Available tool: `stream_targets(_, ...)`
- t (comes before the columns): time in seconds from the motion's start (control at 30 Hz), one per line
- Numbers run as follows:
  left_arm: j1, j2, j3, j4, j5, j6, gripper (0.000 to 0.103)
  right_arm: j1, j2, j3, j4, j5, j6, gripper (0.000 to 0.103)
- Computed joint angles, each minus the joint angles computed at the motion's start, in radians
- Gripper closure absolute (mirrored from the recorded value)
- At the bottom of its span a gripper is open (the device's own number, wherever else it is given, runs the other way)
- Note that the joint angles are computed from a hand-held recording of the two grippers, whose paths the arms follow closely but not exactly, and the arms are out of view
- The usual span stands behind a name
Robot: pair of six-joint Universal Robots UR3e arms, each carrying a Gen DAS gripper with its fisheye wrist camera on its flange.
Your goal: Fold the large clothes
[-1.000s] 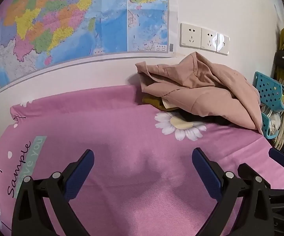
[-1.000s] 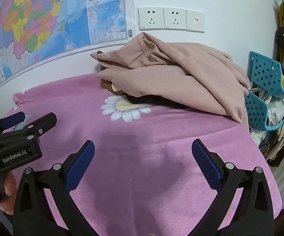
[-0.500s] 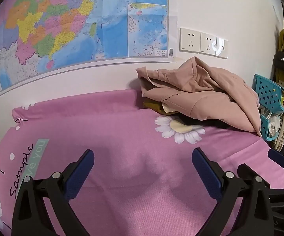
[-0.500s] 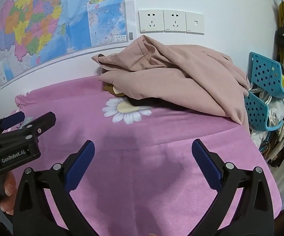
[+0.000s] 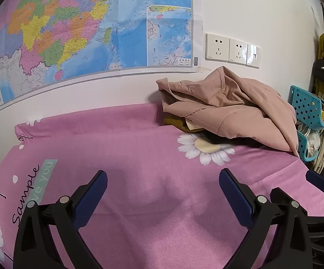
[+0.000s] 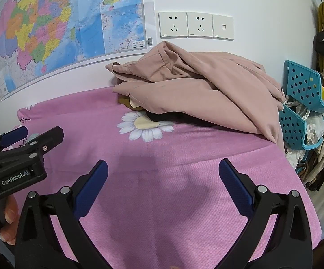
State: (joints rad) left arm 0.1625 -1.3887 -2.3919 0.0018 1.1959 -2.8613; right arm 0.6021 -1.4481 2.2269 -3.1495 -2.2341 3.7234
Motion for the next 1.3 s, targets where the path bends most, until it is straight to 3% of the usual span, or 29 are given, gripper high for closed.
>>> stream_targets(1.3, -0.025, -0.033, 0.009, 0.011, 0.021, -0.002, 0.007, -0.001, 0.008, -0.008, -0.01, -0.012, -0.009, 0.006)
